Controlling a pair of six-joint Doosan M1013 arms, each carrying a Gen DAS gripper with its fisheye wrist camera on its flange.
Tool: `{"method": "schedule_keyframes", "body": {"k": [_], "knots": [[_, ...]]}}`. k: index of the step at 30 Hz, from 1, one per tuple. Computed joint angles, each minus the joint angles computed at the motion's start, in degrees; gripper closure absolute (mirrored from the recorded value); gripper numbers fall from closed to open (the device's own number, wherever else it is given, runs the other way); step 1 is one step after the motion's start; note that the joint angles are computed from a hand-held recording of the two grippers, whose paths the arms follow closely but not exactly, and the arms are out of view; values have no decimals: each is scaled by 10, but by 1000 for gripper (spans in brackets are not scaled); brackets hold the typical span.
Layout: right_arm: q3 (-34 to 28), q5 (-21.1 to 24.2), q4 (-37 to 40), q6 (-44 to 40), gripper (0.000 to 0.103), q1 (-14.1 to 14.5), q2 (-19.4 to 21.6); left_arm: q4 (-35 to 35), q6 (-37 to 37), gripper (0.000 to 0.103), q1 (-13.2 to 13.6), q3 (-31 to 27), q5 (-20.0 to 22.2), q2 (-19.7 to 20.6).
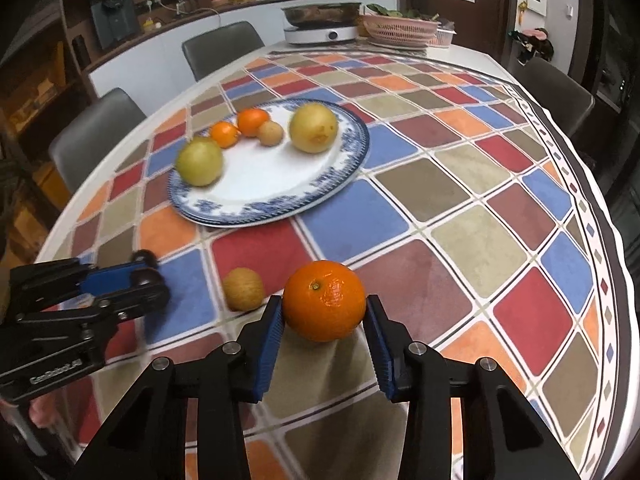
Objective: Organize fruits
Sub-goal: 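Grasp the dark plum with the left tool while the right tool grasps the tangerine, then carry the dark plum and tangerine onto the plate and open both tools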
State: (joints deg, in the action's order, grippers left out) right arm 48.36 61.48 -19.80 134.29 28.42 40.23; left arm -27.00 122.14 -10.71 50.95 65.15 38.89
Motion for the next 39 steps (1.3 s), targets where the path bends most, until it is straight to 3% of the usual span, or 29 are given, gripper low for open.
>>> {"method": "schedule_keyframes", "body": {"k": [11, 22, 30, 37, 39], "knots": [[-21, -24, -7, -2, 62, 13, -5, -42, 40, 73, 12, 3, -26, -16], [-77, -14, -10, -31, 62, 11, 15, -52, 68, 73, 12, -54, -25, 5], [-142, 8, 23, -68, 62, -6, 48, -38, 50, 73, 6, -146, 13, 55], [-208, 42, 70, -94, 62, -23, 90, -10, 20, 73, 0, -269, 70, 123], [-228, 54, 80, -99, 62, -28, 102, 1, 7, 73, -2, -329, 102, 156]]}}
